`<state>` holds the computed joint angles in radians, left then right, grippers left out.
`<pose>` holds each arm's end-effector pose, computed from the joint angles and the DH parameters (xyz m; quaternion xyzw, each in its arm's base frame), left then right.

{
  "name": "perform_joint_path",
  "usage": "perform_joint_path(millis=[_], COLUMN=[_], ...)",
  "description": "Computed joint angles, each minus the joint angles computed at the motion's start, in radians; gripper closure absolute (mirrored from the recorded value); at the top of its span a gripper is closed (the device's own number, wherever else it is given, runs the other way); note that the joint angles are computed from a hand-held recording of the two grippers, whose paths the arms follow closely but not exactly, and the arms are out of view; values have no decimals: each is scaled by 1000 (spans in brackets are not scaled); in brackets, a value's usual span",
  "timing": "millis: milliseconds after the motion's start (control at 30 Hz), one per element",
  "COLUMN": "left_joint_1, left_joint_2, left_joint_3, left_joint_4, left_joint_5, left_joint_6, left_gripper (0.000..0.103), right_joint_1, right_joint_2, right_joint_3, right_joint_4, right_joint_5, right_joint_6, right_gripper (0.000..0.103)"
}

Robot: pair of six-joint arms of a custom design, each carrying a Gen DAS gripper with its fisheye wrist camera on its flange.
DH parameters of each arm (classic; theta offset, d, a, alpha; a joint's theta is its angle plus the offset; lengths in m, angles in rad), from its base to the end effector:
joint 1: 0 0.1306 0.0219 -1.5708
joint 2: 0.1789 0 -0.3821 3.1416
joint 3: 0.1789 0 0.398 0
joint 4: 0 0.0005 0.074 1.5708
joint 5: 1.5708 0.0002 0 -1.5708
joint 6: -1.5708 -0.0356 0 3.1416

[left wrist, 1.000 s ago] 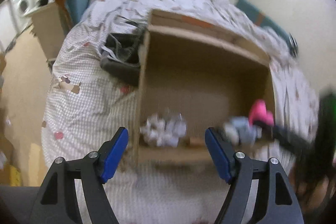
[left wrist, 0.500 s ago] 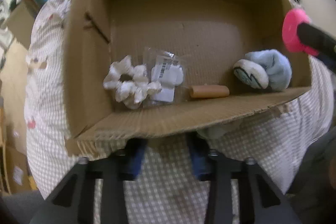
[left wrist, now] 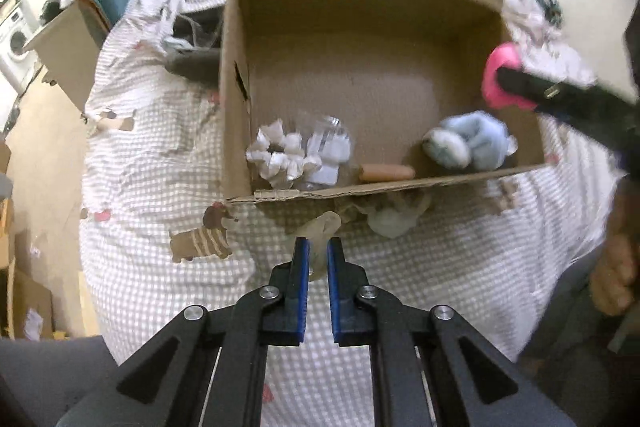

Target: Organize soft objects

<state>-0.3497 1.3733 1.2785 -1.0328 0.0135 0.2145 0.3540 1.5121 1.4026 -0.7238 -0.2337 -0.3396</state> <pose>0.4298 -0.1578 0.3759 0.0674 0.9732 -0.0675 0.2093 0.5003 0.1931 0.3859 -0.0487 0.9261 0.2239 0.2997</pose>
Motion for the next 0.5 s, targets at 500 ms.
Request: perform_joint_path(millis=[500], left_joint_1=[-10], left_joint_2=[108], left_joint_3=[201], left_joint_4=[100], left_joint_5=[-100], left_joint_6=[-11], left_gripper=[95], right_joint_1=[14], right_joint_2=[22], right_joint_3=[14], right_joint_4=[-33], right_joint_5=[40], right_joint_6=[19], right_gripper=[61])
